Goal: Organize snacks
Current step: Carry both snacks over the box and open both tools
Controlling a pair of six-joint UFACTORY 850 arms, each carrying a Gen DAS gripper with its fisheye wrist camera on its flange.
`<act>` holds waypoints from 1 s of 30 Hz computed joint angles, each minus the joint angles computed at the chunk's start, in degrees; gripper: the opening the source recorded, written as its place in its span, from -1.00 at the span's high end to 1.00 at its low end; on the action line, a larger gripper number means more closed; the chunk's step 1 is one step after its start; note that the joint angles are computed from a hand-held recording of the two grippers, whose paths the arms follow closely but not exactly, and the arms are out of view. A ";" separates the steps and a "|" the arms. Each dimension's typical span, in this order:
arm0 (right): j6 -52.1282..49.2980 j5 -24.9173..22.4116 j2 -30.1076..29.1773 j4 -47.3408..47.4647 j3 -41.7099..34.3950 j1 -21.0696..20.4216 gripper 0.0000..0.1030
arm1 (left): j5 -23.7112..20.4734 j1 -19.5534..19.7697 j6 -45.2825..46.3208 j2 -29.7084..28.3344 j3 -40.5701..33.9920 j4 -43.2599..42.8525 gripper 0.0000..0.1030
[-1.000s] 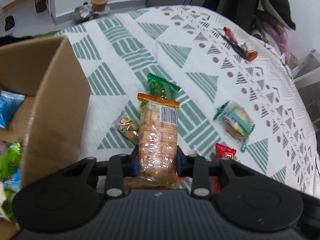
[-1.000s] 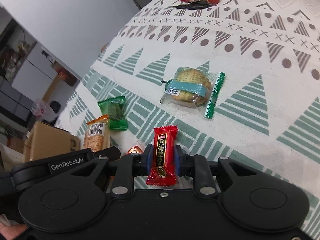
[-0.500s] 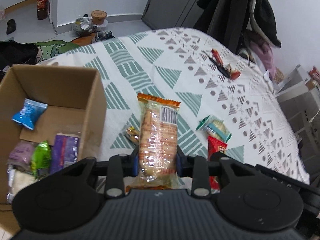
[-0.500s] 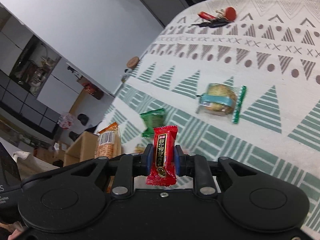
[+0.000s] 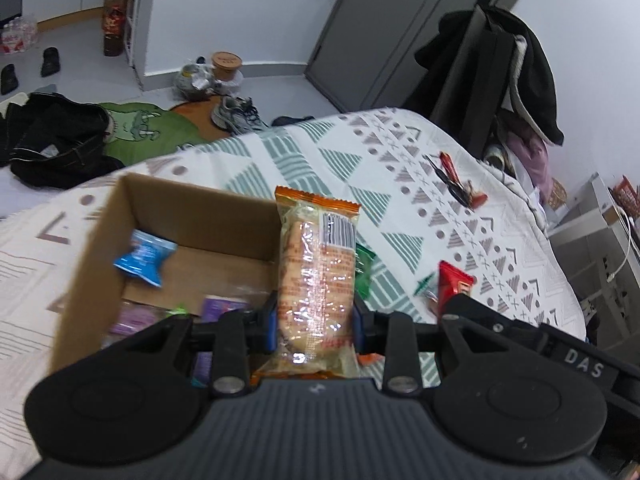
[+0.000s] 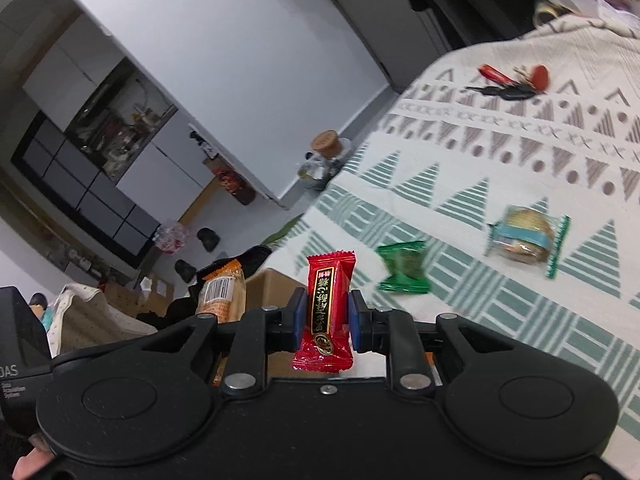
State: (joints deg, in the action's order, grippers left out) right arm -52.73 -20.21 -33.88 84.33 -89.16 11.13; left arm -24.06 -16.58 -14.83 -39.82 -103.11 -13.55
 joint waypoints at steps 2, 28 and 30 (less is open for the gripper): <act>-0.37 0.06 0.01 0.02 -0.30 0.50 0.59 | 0.16 0.74 -0.78 0.75 0.81 0.90 0.37; 5.39 1.70 -5.67 -9.65 -9.90 6.85 0.58 | -6.97 6.64 -2.34 0.02 -0.85 5.79 0.03; 4.61 1.70 -5.85 -9.08 -9.89 7.06 0.58 | -6.68 6.67 -2.63 0.01 -0.76 5.93 -0.04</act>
